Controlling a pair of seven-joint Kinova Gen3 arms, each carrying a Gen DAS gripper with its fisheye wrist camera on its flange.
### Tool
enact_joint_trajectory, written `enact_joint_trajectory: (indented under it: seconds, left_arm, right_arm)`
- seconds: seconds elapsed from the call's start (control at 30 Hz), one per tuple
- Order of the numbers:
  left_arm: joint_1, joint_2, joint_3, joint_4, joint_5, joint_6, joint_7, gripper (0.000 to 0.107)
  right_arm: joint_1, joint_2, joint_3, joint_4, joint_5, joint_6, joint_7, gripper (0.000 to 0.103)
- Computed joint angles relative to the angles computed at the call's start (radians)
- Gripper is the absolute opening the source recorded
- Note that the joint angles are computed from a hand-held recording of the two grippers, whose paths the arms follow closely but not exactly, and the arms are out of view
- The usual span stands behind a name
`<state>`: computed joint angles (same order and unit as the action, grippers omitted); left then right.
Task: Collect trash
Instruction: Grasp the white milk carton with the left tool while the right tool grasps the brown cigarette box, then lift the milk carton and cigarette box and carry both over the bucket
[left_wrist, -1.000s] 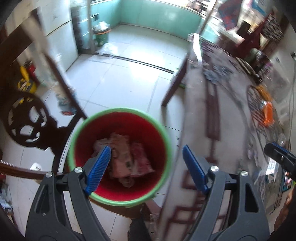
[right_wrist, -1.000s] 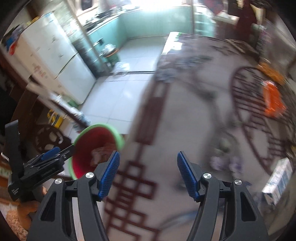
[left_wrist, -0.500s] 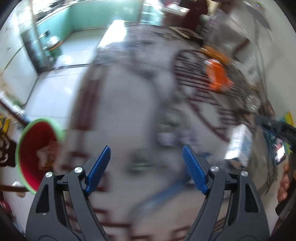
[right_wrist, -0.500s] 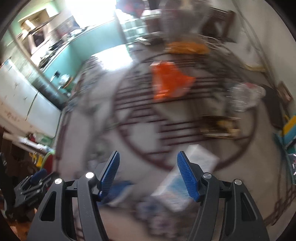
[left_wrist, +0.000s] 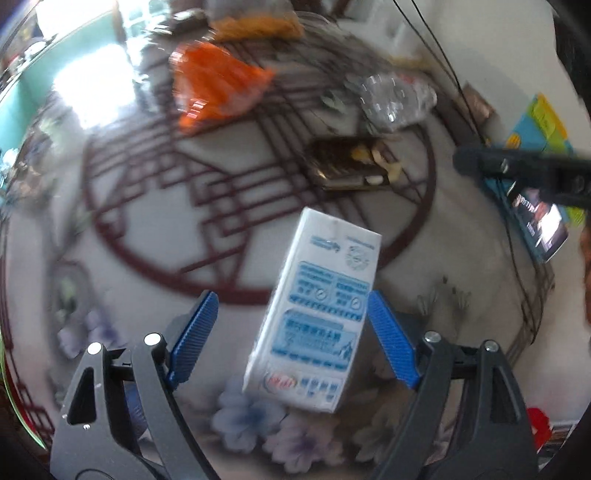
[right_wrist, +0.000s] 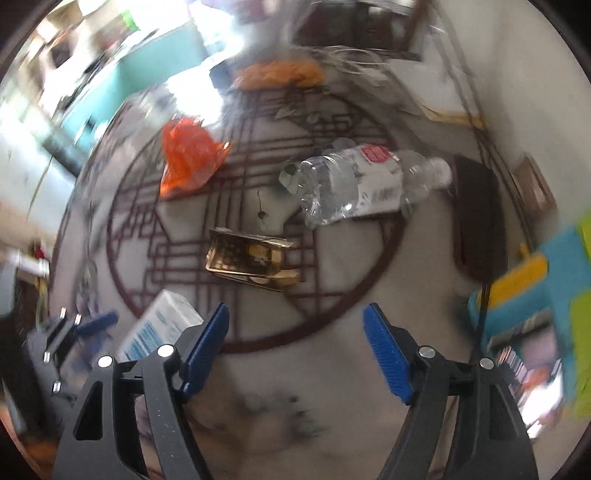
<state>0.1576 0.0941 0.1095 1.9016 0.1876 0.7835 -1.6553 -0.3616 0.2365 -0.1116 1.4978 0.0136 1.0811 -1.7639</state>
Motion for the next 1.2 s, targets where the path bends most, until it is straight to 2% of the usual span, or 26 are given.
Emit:
enact_joint_trajectory:
  seconds: [0.03,0.07,0.1,0.13,0.17,0.23,0.3,0.33,0.5,0.67,0.77,0.87,0.9,1.0,1.13,1.2]
  left_arm:
    - [0.007,0.012,-0.007,-0.006,0.014,0.008,-0.011,0.084]
    - [0.001,0.025,0.005,-0.017,0.019,0.017,-0.010,0.077]
    - [-0.003,0.036,0.007,-0.025,0.030,0.029,-0.019,0.055]
    - [0.000,0.049,0.008,-0.036,0.024,0.046,-0.015,0.043]
    - [0.001,0.067,0.004,-0.046,0.022,0.066,-0.017,0.036]
    - [-0.016,0.065,0.004,-0.043,0.042,0.075,-0.038,0.036]
    - [-0.034,0.058,-0.006,-0.041,0.054,0.090,-0.049,0.036]
    - [-0.041,0.048,-0.012,-0.037,0.057,0.090,-0.050,0.036]
    - [-0.074,-0.009,-0.047,-0.022,0.030,0.082,0.014,0.036]
    - [-0.107,-0.032,-0.070,-0.021,0.001,0.074,0.094,0.036]
    - [-0.123,-0.038,-0.076,-0.027,-0.011,0.073,0.122,0.036]
    - [-0.135,-0.048,-0.081,-0.029,-0.021,0.074,0.149,0.036]
    - [-0.137,-0.048,-0.080,-0.037,-0.024,0.079,0.156,0.036]
    - [-0.147,-0.079,-0.085,-0.018,-0.021,0.078,0.156,0.036]
    - [-0.158,-0.120,-0.092,-0.007,-0.021,0.081,0.153,0.036]
    - [-0.160,-0.140,-0.092,0.003,-0.030,0.070,0.164,0.036]
  right_arm:
    - [0.017,0.022,-0.026,-0.028,0.009,0.021,0.041,0.073]
    - [0.050,0.045,-0.070,-0.055,0.020,0.043,0.081,0.074]
    - [0.077,0.075,-0.116,-0.089,0.035,0.072,0.122,0.074]
    - [0.101,0.101,-0.163,-0.118,0.055,0.091,0.163,0.074]
    - [0.122,0.131,-0.209,-0.146,0.081,0.110,0.203,0.074]
    - [0.159,0.192,-0.289,-0.200,0.120,0.156,0.285,0.074]
    - [0.150,0.251,-0.299,-0.259,0.127,0.208,0.366,0.074]
    - [0.127,0.271,-0.277,-0.280,0.122,0.222,0.399,0.074]
    - [-0.019,0.341,-0.067,-0.363,0.014,0.266,0.557,0.074]
    - [-0.062,0.384,-0.031,-0.404,0.006,0.291,0.609,0.074]
    - [-0.087,0.393,-0.018,-0.399,0.021,0.292,0.618,0.072]
    - [-0.100,0.373,-0.005,-0.356,0.004,0.261,0.604,0.060]
    - [-0.102,0.362,-0.003,-0.340,0.000,0.248,0.587,0.051]
    - [-0.094,0.325,-0.006,-0.284,-0.034,0.212,0.525,0.038]
    - [-0.069,0.254,-0.020,-0.203,-0.094,0.138,0.448,0.036]
    - [-0.041,0.201,-0.056,-0.151,-0.119,0.085,0.382,0.036]
